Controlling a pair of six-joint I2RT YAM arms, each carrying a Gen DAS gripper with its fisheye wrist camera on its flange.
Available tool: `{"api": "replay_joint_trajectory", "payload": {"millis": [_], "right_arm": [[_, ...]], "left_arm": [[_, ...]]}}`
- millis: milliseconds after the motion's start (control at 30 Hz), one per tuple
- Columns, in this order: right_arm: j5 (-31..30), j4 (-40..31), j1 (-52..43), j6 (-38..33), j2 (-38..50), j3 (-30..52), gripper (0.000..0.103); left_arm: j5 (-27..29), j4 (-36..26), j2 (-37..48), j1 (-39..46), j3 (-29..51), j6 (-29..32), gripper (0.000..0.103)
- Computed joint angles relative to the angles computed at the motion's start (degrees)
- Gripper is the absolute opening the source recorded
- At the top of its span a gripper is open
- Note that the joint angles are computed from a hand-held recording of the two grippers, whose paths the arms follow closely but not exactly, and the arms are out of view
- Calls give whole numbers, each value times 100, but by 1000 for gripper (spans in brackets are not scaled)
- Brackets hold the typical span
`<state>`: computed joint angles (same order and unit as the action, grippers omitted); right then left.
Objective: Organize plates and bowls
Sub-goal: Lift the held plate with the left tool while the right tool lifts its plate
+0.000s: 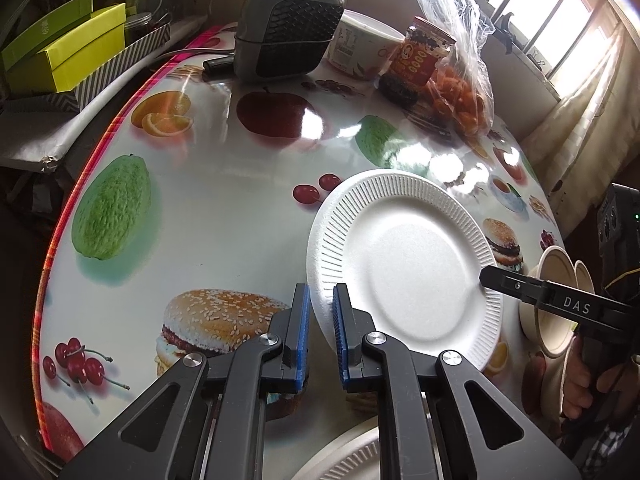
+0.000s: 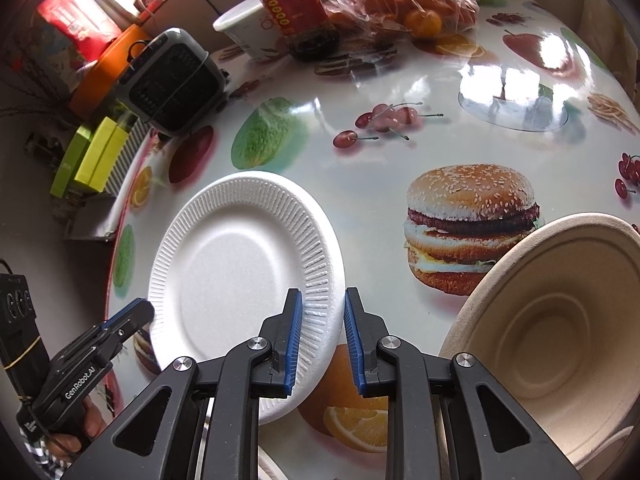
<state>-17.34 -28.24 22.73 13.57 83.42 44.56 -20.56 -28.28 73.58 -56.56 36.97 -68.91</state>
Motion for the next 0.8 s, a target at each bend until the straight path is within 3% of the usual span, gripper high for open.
{"api": "replay_joint_trajectory", "payload": {"millis": [800], "right_arm": [[-91,-714,174,38,-1635,-533,21]], "left_arm": [[-755,-963,-605,-1117,91,-1006,12]]}}
